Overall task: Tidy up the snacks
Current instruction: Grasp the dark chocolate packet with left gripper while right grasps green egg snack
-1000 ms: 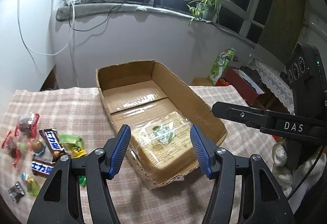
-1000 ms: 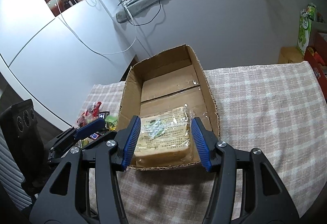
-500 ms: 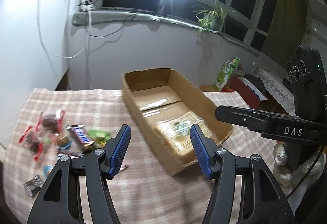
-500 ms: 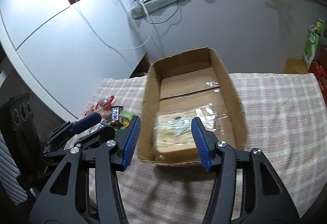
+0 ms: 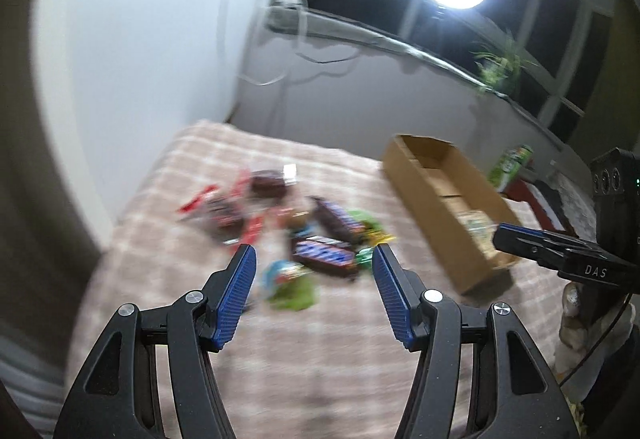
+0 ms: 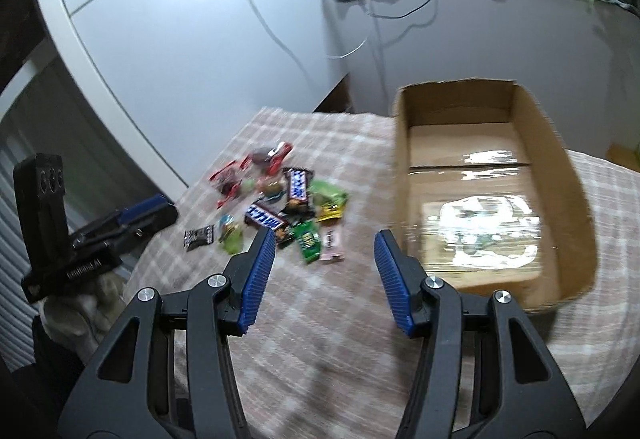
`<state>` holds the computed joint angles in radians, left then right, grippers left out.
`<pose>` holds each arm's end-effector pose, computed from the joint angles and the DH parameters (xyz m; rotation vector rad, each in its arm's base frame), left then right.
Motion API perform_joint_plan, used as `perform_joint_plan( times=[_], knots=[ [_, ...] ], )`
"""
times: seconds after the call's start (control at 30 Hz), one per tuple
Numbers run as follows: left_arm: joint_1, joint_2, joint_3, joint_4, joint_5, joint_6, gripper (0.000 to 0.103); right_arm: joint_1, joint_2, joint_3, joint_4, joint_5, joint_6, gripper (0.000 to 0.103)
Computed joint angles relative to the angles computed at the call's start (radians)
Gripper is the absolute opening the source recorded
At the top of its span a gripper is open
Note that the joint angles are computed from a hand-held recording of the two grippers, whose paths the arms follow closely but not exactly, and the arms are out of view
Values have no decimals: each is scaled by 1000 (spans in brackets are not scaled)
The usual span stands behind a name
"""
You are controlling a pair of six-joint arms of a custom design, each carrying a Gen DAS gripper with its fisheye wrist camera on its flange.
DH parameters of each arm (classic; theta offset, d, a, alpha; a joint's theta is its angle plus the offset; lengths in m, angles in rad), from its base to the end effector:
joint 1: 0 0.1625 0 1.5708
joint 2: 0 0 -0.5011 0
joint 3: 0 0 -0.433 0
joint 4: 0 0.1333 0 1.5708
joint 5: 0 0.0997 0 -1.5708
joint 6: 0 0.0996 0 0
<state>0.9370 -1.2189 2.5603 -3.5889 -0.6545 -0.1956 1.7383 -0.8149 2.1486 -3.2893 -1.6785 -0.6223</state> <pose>-0.0580 -0.4375 0.2264 0.1098 2.3210 -1.1922 0.2167 -0.5465 0.0519 1.0900 -2.6946 0.5163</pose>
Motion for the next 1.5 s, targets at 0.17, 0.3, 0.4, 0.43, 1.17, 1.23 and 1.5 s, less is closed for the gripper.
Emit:
perform_joint_plan(
  times=[0.17, 0.3, 0.4, 0.43, 1.17, 1.23, 1.5],
  knots=[
    [38, -65, 50, 52, 24, -25, 59, 22, 55, -26, 28, -21, -28, 55],
    [62, -82, 65, 101, 18, -9, 59, 43, 98, -55, 49, -48, -61, 55],
    [76, -76, 58, 127, 18, 27, 59, 59, 127, -83, 79, -60, -78, 55],
    [83, -73, 53, 131, 14, 41, 59, 64, 134, -93, 96, -60, -80, 55],
    [207, 6, -35, 161, -100, 269, 45, 118, 328, -265, 248, -119, -84, 46],
    [208, 10, -36, 155, -102, 274, 43, 121, 336, -274, 256, -131, -90, 43],
    [203, 31, -35, 130, -94, 306, 28, 127, 354, -279, 226, -159, -116, 25]
  ],
)
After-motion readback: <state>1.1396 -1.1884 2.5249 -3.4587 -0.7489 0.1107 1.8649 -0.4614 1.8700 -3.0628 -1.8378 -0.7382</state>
